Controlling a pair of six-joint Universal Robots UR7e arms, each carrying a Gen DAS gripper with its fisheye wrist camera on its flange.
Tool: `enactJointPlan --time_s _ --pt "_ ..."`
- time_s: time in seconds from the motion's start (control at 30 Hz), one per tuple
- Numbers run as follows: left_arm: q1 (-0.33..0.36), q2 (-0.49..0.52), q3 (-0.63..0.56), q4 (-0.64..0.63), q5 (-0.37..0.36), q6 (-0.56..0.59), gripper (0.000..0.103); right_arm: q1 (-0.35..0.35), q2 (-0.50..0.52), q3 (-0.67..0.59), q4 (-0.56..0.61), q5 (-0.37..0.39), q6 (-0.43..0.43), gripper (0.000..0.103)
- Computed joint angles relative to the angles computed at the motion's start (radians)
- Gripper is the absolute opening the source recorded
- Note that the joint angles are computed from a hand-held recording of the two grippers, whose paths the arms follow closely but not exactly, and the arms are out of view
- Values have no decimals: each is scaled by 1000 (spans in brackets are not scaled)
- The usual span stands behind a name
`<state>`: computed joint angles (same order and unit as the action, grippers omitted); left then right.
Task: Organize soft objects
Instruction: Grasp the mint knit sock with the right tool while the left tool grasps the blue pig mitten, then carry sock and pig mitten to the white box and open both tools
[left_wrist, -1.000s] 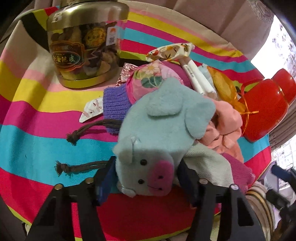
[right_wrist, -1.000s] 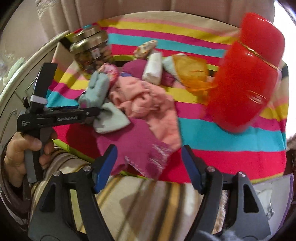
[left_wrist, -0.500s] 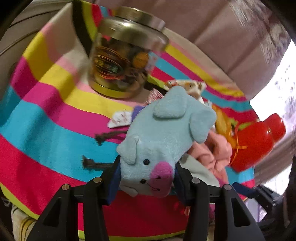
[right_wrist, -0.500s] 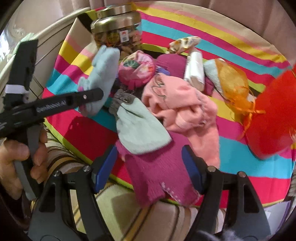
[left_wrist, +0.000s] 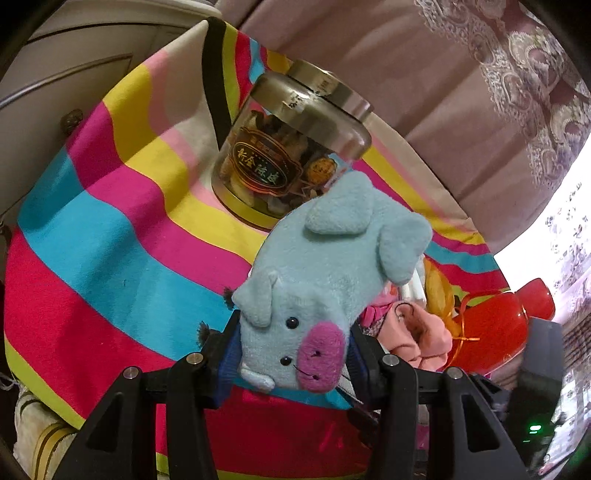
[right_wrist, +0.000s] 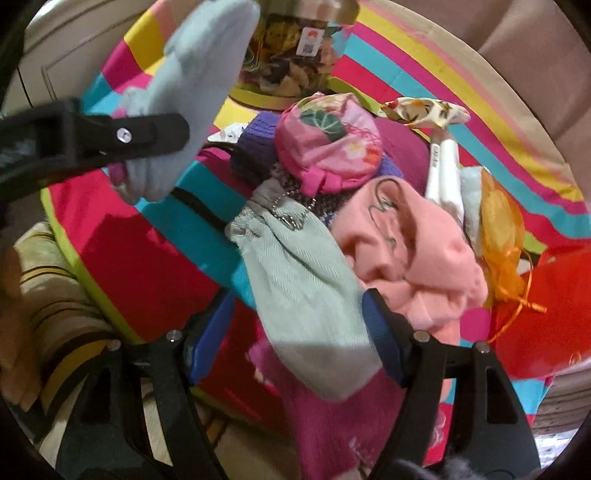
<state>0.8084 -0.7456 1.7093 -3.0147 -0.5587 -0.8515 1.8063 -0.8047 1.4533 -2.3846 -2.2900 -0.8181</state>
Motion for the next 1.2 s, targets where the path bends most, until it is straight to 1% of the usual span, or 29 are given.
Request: enactJointPlan --time_s 0.07,0.13,0.17,0.2,0.23,0.27,0.3,0.4,0.57,0.67,0.7,0.87,1.0,1.2 --pt "-1 0 5 -13 1 4 51 2 23 -6 -28 -25 -16 65" --pt "0 2 5 -26 0 10 51 1 38 -13 -43 -43 -15 53" --pt "0 3 6 -32 0 12 51 -1 42 -18 -46 -44 -10 50" --pt "-1 3 7 -39 1 14 51 -4 41 -23 -44 -34 -1 45" --pt "-4 0 15 -44 3 10 51 -6 37 -26 -41 -21 7 37" --pt "-5 -1 18 -50 5 12 51 -9 32 -28 -44 -7 8 33" --pt "-7 -1 21 -58 8 13 51 -11 24 -27 -49 11 10 29" --pt "-13 2 25 -93 18 35 51 -17 -3 -31 -49 81 34 22" --pt "-26 7 33 -142 45 60 51 -22 -53 -22 -35 170 78 17" --pt "-38 12 35 -173 74 79 51 -32 -75 -37 4 217 119 16" --pt "-43 15 35 -184 89 86 51 -32 -99 -6 -1 227 130 16" --pt "-61 29 29 -215 134 119 51 -49 -122 -10 -2 266 168 15" --pt "-78 42 5 -185 171 150 51 -65 -154 -3 -7 284 202 14" --pt "-95 64 -47 -92 161 167 51 -95 -209 -4 6 302 246 14"
